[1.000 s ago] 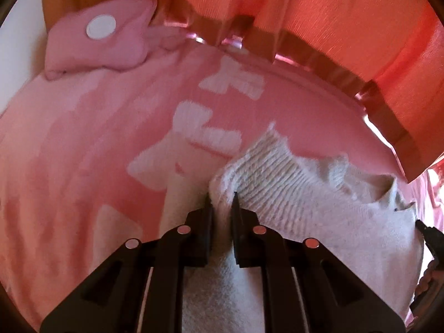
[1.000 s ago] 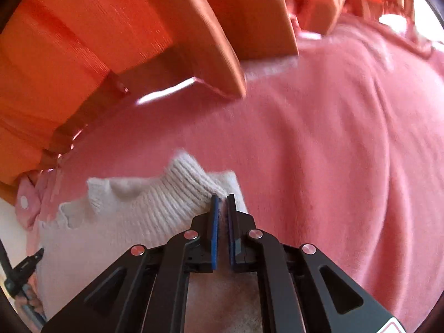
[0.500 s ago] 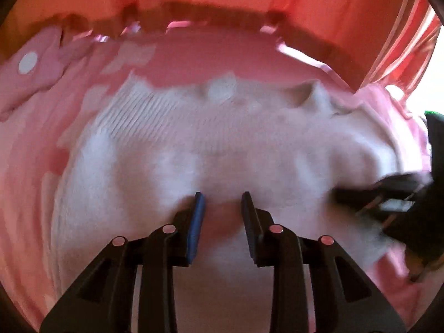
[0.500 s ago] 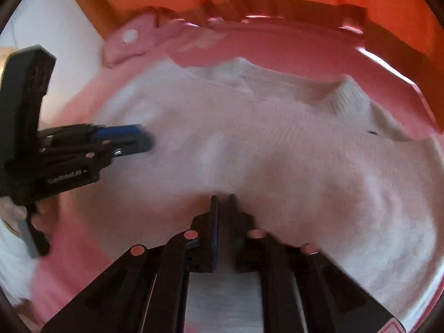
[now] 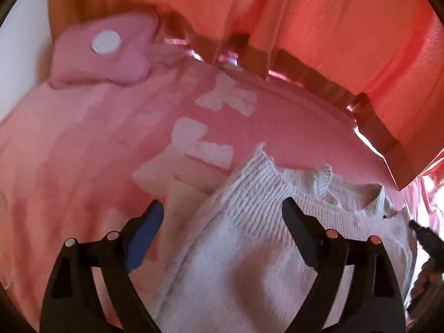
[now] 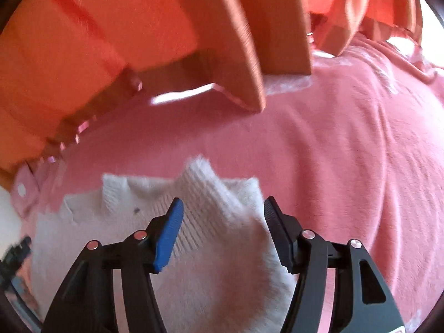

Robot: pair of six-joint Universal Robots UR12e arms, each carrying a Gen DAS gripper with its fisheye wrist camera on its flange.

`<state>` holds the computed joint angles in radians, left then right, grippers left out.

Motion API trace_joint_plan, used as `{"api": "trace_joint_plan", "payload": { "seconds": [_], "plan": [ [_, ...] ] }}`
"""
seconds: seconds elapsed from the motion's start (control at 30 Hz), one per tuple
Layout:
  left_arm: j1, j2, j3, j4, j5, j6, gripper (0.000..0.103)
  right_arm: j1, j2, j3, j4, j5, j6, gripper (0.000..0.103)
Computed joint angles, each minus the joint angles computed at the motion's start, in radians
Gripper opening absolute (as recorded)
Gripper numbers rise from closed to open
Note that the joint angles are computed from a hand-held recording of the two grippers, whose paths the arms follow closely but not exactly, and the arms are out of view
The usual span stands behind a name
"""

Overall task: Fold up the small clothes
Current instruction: 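Grasp the folded sweater edge with both grippers and press it flat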

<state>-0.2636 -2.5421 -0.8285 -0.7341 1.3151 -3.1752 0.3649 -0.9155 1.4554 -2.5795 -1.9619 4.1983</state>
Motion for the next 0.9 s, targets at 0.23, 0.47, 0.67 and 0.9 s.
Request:
{"api": "trace_joint_plan", "payload": {
  "seconds": [0.23,0.47,0.67,0.9],
  "plan": [
    [0.01,-0.012,0.01,0.061,-0.092,-0.047,0.009,0.016,0.005,0.01,-0.244,-0.045,-0.084,0.008],
    [0.003,-0.056,0.071,0.047,-0.014,-0.047,0.009,-0.018,0.01,0.023,-0.137,-0.005,-0.008,0.008],
    [0.004,-0.066,0.084,0.03,-0.007,-0.058,0.01,-0.003,0.004,0.031,-0.227,-0.052,-0.042,0.008],
    [-0.004,-0.054,0.069,0.023,0.042,-0.064,0.023,-0.014,0.009,0.022,-0.093,-0.017,0.029,0.012]
  ]
}}
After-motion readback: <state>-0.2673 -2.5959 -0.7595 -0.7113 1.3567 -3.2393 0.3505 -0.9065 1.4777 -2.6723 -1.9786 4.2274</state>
